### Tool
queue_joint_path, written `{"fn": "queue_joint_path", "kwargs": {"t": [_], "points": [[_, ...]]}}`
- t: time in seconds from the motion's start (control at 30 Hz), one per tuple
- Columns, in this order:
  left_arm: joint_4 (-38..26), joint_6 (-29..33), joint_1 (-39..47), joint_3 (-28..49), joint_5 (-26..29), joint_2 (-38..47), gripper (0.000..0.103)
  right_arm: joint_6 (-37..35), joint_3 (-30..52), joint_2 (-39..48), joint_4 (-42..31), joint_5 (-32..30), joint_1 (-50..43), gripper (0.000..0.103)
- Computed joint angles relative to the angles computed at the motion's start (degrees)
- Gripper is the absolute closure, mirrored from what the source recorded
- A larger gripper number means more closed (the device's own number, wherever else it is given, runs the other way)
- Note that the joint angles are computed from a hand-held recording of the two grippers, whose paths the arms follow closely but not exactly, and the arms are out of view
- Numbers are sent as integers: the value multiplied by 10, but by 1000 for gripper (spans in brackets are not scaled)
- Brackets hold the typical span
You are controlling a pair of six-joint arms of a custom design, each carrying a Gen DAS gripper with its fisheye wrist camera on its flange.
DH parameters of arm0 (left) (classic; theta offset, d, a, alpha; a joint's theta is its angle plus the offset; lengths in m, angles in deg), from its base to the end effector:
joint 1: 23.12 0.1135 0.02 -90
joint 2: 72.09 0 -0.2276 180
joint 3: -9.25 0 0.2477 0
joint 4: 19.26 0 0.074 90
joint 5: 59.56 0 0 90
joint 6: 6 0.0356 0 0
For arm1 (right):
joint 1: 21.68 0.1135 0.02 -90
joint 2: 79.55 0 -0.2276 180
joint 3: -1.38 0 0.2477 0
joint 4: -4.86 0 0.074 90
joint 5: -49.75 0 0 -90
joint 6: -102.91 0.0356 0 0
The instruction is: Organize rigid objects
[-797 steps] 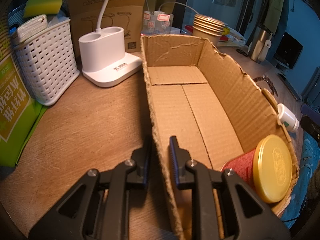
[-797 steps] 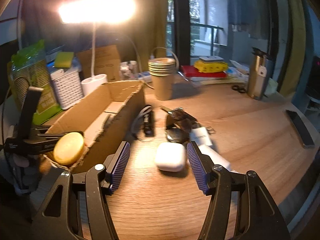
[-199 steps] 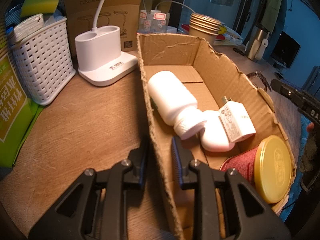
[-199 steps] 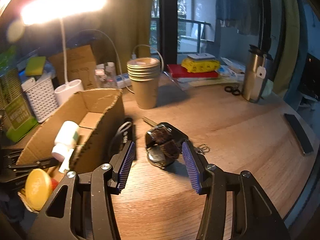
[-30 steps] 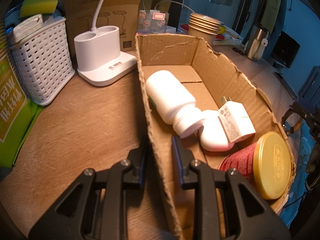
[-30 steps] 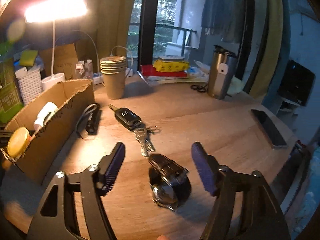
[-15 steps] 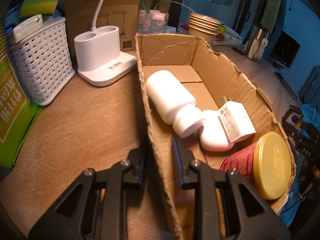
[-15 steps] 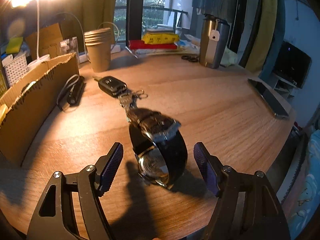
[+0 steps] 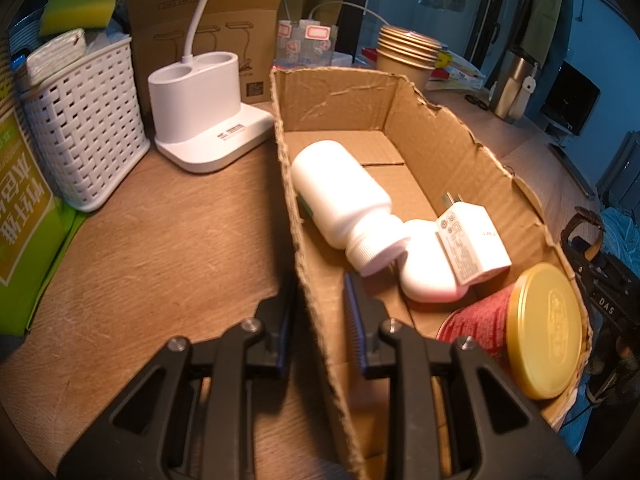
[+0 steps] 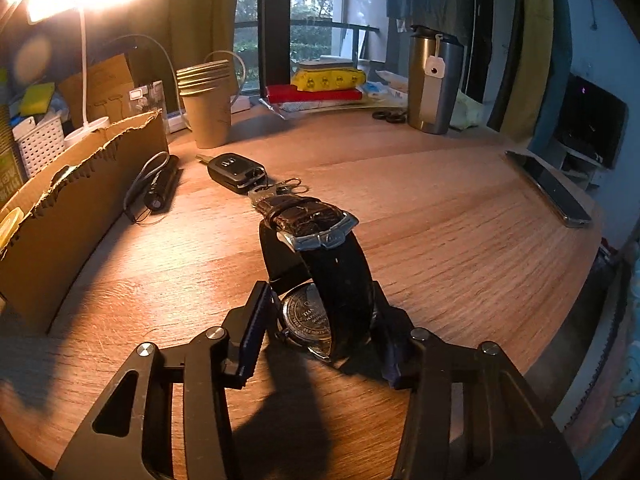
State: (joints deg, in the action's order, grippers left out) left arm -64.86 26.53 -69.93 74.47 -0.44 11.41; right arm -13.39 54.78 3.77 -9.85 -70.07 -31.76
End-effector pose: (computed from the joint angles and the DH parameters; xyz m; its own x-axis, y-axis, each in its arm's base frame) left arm 0.2019 -0.1883 0.1681 -0.7276 -0.2821 -0.6253 -0.2648 0.9564 -0.1234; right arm 0.2816 -0.0321 0.1423 -0.5330 -0.2957 -0.7928 -0.4827 0.8758 -0.0021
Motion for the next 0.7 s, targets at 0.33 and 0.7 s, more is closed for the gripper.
{"fn": "queue_joint_path", "kwargs": {"t": [0.33,0.7], "points": [[0,0,0,1,0,1,77,3,4,-9,-6,-17,1,61],[0,0,0,1,0,0,77,4,-1,-67,-34,-37,13,61]]}}
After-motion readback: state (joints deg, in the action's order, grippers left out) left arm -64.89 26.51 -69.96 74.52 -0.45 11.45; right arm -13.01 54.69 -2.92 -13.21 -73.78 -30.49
